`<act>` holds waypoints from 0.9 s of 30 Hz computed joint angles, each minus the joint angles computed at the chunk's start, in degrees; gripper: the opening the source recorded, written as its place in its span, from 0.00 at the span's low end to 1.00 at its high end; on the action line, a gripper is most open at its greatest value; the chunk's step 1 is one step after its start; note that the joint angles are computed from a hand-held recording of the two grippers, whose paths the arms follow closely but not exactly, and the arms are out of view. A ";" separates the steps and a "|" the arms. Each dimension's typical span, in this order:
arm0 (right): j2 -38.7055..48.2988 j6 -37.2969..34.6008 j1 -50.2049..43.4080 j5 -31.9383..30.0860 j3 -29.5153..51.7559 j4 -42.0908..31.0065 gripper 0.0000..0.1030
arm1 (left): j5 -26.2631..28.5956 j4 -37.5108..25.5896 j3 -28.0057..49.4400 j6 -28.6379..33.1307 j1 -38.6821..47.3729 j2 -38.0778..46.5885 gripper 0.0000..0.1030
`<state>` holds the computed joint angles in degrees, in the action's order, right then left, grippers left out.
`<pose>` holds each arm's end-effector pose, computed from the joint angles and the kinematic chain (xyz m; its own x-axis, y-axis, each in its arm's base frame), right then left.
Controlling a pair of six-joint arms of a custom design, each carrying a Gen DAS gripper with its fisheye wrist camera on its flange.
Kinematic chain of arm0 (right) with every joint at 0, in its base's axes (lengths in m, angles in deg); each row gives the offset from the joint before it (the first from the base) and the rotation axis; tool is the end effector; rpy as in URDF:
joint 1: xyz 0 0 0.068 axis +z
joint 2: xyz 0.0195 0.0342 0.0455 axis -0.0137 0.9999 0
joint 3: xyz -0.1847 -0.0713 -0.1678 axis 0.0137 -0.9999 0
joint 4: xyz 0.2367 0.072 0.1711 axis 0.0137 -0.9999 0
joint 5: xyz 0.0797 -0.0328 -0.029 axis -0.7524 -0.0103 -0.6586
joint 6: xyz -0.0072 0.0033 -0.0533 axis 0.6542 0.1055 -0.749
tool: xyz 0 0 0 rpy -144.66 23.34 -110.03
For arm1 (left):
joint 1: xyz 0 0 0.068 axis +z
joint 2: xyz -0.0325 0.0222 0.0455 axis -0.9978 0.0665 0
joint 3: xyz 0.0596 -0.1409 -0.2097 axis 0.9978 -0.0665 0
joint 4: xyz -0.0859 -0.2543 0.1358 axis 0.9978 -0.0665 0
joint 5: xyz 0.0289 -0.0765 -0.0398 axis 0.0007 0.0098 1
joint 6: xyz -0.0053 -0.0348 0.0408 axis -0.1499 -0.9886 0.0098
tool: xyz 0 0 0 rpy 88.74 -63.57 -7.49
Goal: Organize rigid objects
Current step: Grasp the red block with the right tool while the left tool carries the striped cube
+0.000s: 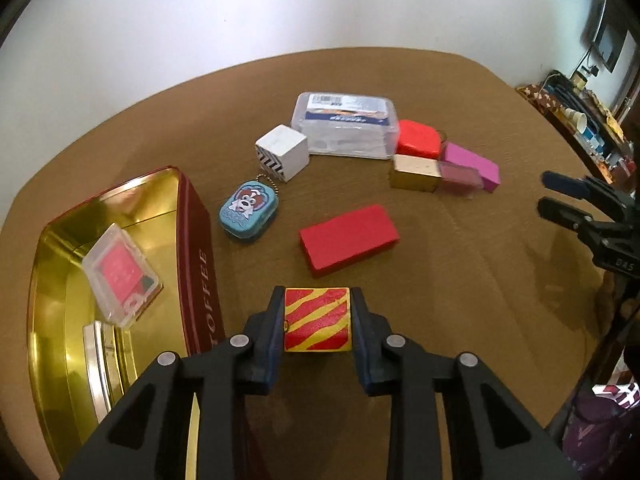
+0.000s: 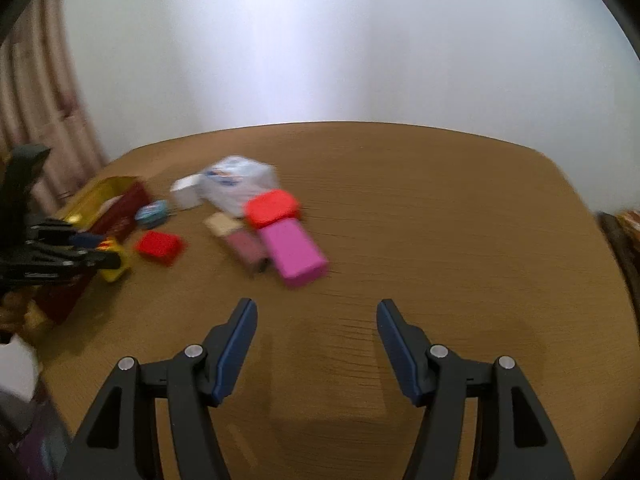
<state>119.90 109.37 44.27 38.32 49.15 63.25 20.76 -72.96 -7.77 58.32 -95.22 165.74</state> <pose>0.2006 0.1737 0.1037 -0.6718 0.2359 -0.7022 0.2017 0.9704 0.1330 0.4095 -0.0751 0.1452 -0.6369 0.6150 -0.4650 0.6980 0.7160 -0.0091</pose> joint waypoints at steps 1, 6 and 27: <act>-0.66 -3.99 -0.61 -2.36 0.46 1.23 0.62 | 0.39 0.19 -1.11 -0.48 0.06 -1.15 0.26; 4.42 -23.12 -2.91 -11.67 11.42 -0.89 0.62 | 2.39 1.13 -8.53 -3.33 1.59 -8.67 0.25; 49.97 -49.62 -7.27 -24.37 69.60 -32.09 0.62 | 12.06 -9.01 -11.35 -0.06 12.12 -20.87 0.26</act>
